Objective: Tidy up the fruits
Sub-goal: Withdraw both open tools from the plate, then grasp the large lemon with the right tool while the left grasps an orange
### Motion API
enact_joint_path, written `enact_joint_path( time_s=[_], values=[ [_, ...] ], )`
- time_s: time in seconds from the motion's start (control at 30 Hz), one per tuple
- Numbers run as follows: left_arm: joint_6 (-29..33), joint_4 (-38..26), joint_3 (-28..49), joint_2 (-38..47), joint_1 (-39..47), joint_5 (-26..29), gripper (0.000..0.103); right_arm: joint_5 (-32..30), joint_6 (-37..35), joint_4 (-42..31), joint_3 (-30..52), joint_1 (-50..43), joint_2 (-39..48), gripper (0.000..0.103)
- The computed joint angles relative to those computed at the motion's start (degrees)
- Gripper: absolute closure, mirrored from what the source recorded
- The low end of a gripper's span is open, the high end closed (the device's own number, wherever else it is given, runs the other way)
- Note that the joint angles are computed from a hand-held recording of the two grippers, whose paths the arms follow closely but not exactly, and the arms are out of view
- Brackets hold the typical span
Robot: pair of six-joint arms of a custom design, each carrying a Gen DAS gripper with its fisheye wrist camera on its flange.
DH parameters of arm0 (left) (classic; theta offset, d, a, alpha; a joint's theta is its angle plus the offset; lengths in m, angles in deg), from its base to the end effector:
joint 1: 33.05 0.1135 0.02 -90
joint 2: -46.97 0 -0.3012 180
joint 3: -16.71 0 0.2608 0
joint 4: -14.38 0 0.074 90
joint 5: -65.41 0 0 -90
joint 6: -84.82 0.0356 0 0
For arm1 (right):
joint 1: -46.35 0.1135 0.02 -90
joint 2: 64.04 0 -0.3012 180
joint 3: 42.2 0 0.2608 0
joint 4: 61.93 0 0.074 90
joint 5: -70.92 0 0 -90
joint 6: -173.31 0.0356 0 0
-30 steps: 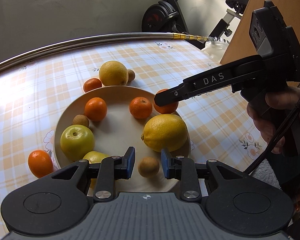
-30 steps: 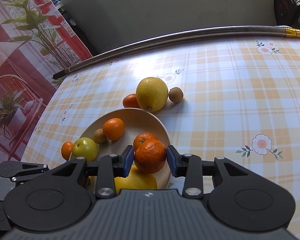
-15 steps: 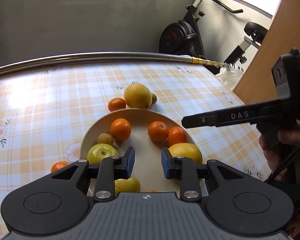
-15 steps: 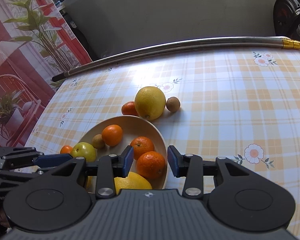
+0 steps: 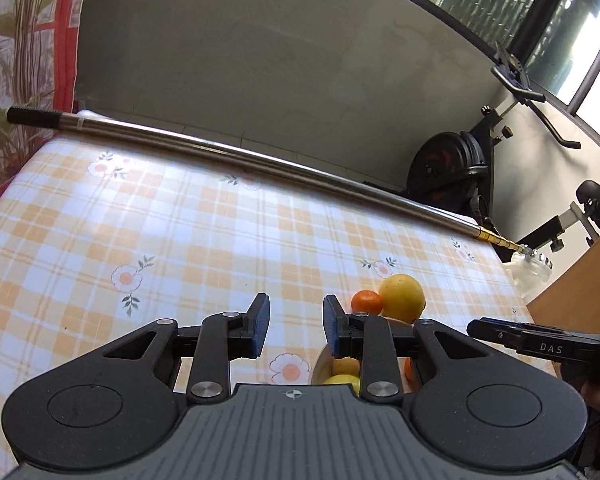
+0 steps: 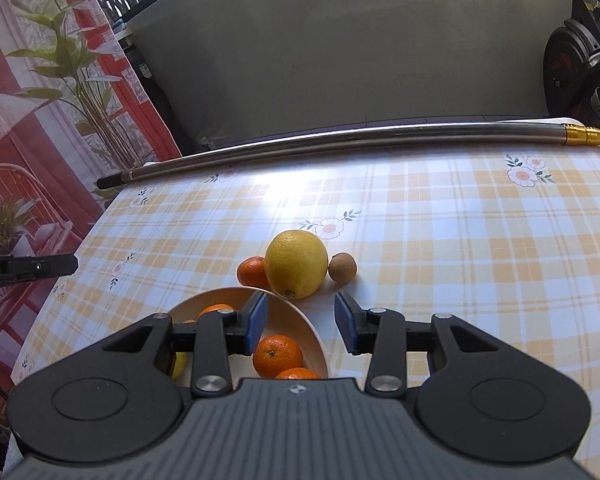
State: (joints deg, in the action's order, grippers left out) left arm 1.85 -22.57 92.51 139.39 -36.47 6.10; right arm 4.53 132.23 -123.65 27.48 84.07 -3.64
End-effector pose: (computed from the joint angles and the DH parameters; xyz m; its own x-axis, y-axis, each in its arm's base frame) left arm 0.3430 -0.0387 0.2557 -0.7538 0.1505 -0.6396 0.4495 0.8281 -0.3349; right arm 0.1619 0.1072 0.3329 -0.6890 0.3403 -0.6399 0.2312 0.9400 0.2509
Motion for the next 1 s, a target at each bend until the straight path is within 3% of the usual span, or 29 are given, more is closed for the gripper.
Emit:
enact_joint_path(
  time_s=[0.27,0.63,0.73,1.0],
  values=[
    [2.61,-4.19,-1.94,3.13,-0.57,-2.35,0.072,-1.96,-0.37,1.42,-0.46,-1.46,1.02,0.061],
    [-1.44,-0.66,-3.67,6.81,0.97,-1.01,0.071,-1.88,-0.40,0.65,-0.04,-1.30,0.68,0.061],
    [-2.60,-1.26,-2.76,7.72,0.97,-0.98,0.066,-2.13,-0.07,0.72,-0.28,-1.34,0.55,0.061],
    [-1.33,-1.67,-4.18,8.96,1.45,-2.20,0.064,-2.67,-0.15,1.04,-0.87,-1.91,0.06,0.061]
  ],
)
